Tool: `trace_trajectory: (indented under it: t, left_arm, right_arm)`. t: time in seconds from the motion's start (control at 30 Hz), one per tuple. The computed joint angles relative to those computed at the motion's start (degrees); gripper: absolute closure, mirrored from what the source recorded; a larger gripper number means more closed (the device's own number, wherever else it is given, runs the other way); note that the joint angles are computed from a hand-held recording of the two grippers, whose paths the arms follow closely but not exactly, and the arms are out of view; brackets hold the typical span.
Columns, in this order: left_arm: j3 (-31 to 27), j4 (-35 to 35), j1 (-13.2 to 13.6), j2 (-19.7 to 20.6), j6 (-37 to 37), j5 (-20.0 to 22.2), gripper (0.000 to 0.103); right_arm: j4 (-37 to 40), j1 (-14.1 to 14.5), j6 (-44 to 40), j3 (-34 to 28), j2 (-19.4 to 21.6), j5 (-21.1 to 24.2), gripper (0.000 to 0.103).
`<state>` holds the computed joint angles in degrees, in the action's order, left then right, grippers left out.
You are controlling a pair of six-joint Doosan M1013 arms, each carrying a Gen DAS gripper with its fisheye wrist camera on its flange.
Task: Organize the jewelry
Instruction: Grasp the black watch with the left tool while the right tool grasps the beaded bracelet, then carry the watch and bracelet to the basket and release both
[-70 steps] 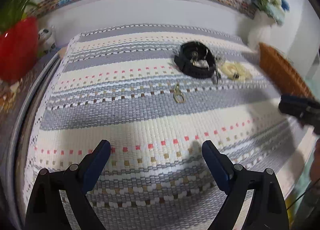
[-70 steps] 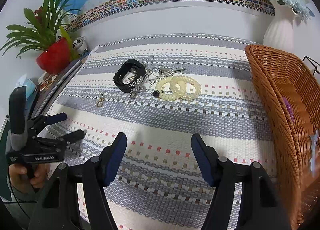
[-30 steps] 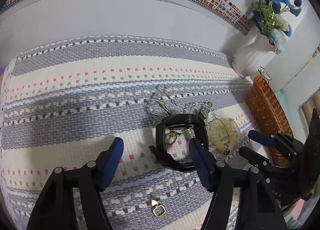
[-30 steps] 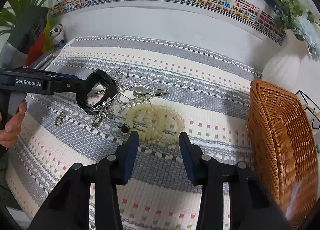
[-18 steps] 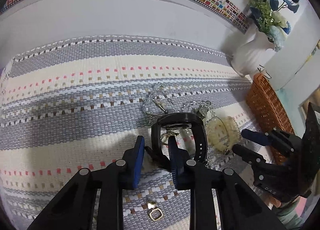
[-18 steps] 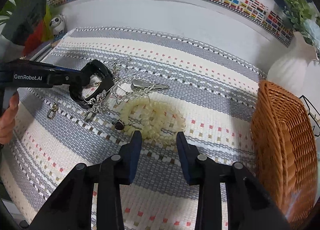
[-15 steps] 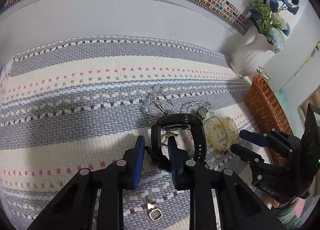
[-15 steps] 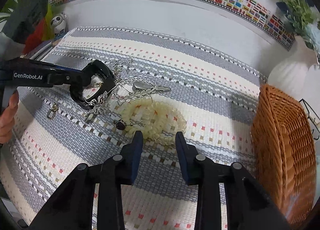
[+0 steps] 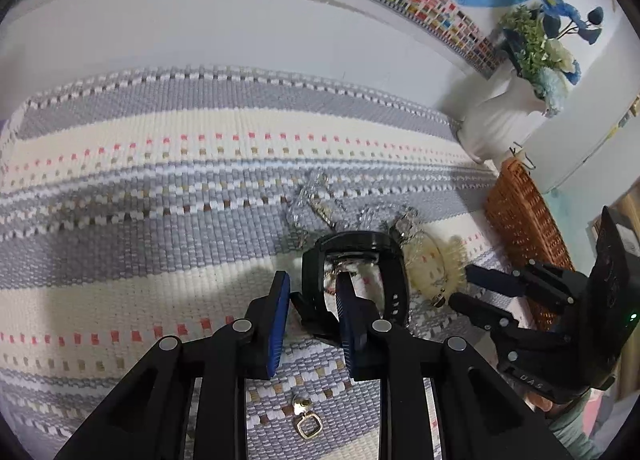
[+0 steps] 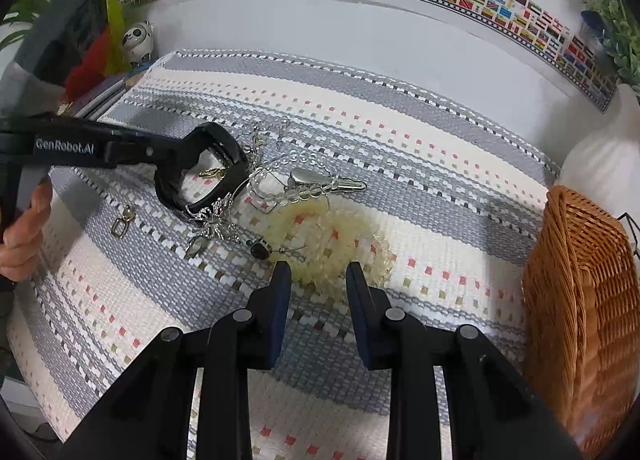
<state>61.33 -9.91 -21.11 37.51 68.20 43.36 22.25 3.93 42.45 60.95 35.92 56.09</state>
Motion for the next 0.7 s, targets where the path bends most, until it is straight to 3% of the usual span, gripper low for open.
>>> trace_trajectory:
  t: [0.07, 0.13, 0.23, 0.37, 0.5, 0.7]
  left_arm:
    - [-0.3, 1.7, -0.4, 0.2, -0.7, 0.2, 0.079]
    - [-0.5, 3.6, -0.7, 0.3, -1.4, 0.3, 0.079]
    - [-0.4, 4.7, -0.9, 0.2, -2.6, -0.3, 0.082]
    - [3.0, 4.7, -0.9, -2.2, -2.1, -6.9, 0.084]
    - [6.1, 3.1, -0.8, -4.5, -0.1, -12.7, 0.084]
    - [7.4, -1.6, -0.7, -5.3, 4.4, -14.9, 0.084]
  right_arm:
    - [-0.6, 0.2, -0.6, 1.0, -0.5, -1.7, 0.076]
    - [-1.5, 0.5, -1.4, 2.3, -1.2, -3.8, 0.088]
    - [-2.5, 0.8, -1.3, 3.9, -2.2, -6.3, 0.092]
    - [-0.6, 0.2, -0.8, 5.0, -3.3, -7.3, 0.093]
    - [2.9, -0.9, -1.2, 5.6, -4.5, -6.3, 0.093]
    - [9.0, -2.7, -2.0, 6.6, -6.3, -2.5, 0.093]
